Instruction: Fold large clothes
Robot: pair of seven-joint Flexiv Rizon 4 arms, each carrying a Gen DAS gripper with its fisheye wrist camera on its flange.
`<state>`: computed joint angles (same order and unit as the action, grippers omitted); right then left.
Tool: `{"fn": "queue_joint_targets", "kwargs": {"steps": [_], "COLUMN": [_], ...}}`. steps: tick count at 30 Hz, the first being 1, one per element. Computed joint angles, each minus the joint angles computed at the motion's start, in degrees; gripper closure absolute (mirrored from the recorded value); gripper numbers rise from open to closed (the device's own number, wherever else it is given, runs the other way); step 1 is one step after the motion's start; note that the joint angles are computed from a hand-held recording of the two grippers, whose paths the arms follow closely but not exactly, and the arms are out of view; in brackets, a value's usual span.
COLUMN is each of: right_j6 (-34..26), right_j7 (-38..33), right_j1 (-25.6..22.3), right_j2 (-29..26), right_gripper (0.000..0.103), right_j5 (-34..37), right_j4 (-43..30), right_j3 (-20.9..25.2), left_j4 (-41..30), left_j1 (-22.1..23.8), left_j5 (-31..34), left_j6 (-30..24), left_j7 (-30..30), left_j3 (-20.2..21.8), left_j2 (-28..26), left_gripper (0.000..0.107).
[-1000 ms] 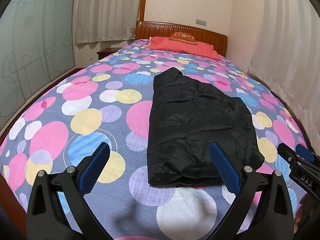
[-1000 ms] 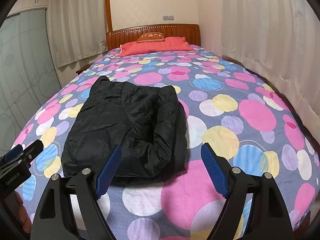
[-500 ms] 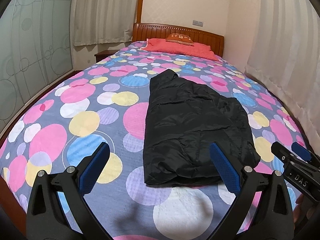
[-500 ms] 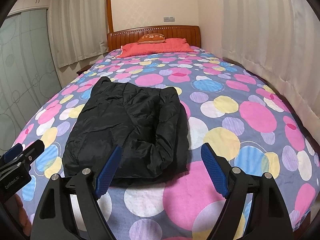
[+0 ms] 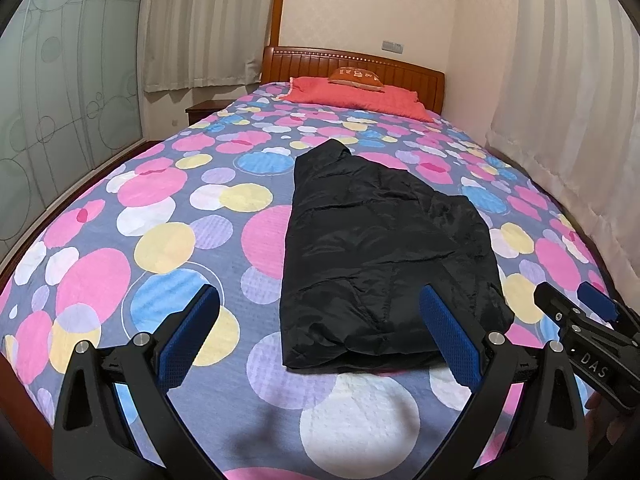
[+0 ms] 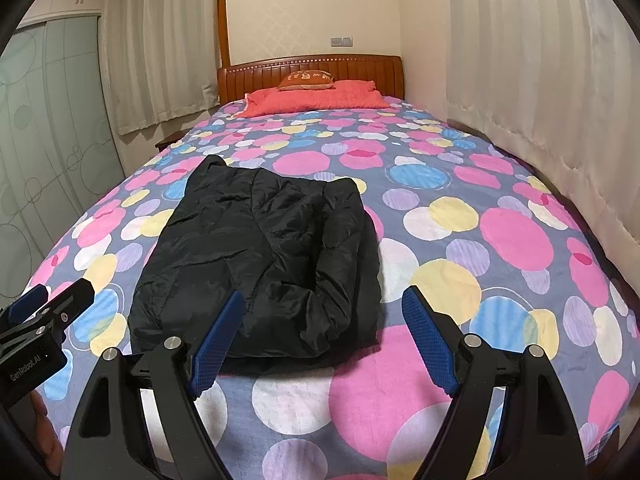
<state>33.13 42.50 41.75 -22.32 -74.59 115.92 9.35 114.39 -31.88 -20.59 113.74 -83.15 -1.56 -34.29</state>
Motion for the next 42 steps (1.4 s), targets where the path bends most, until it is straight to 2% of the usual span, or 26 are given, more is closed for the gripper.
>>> {"fn": "queue_joint_targets", "kwargs": {"steps": [20, 25, 34, 38, 42], "right_j6": [0.01, 0.05, 0.16, 0.21, 0.73], "right_j7": [-0.49, -0.43, -0.36, -0.33, -0.57], "right_j1": [0.08, 0.13, 0.24, 0.28, 0.3], "right_j2": [-0.14, -0.18, -0.35, -0.43, -0.9], "right_gripper": [0.023, 0.023, 0.023, 0.023, 0.023], "right_j5": [-0.04, 0.0, -0.04, 0.01, 0.19], "right_j4": [-0.36, -0.37, -0.53, -0.6, -0.97], "right_j3": [-0.05, -0.05, -0.12, -0.14, -0.17], "left_j4": [0.12, -0.06, 0.02, 0.15, -0.23], "left_j1": [0.17, -4.33, -4.14, -2.74, -4.76], "left_j5": [0.36, -3.85, -4.44, -3.44, -5.82], "left_j6": [0.18, 0.29, 1.03, 2.17, 1.45], "left_j7": [-0.16, 0.61, 2.36, 2.4, 3.83], "left_j3": [-0.17, 3.55, 2.85, 1.31, 2.98], "left_j2": [0.0, -0.37, -0.46, -0.7, -1.02], "left_gripper": [0.007, 0.006, 0.006, 0.006, 0.006]}}
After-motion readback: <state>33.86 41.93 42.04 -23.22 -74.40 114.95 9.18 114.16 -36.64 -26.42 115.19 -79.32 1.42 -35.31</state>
